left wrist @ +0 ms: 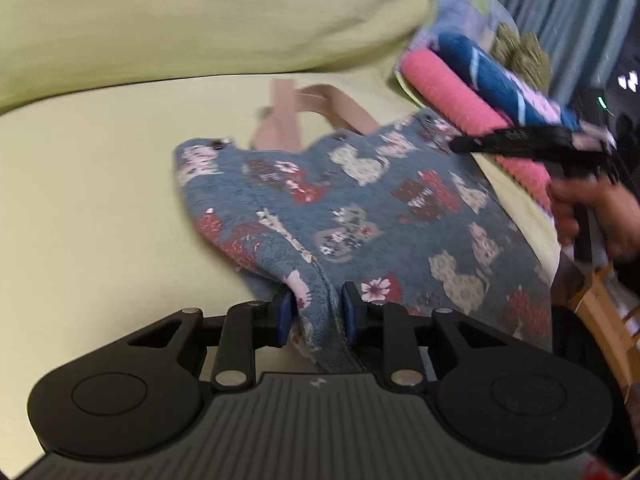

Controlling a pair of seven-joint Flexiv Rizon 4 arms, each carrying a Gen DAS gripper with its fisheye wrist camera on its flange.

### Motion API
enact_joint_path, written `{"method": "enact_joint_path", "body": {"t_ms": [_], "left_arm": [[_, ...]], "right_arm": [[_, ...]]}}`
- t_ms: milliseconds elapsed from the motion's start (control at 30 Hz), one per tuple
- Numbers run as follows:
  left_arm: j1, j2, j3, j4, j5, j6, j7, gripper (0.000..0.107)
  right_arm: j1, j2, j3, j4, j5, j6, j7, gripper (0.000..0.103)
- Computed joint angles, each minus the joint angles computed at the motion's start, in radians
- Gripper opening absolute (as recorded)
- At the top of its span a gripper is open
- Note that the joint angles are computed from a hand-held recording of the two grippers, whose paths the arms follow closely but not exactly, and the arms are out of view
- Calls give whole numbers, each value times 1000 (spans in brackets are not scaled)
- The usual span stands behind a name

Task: Fold shopping bag

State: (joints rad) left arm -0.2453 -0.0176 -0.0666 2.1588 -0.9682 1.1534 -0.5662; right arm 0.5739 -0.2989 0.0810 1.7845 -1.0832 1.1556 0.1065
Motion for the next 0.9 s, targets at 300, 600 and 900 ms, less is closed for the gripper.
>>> {"method": "enact_joint_path", "body": {"t_ms": [300,600,900], "left_arm": [[9,55,28,25,16,-21,-7,40],[15,35,31,34,108,-13,-59,41],[-7,124,48,76,74,17,13,41]], "right_arm": [[32,114,62,104,-142,-118,99,24],[72,93,151,142,-170,-16,146,31],[138,117,147,152,-70,-107,29,32]]}}
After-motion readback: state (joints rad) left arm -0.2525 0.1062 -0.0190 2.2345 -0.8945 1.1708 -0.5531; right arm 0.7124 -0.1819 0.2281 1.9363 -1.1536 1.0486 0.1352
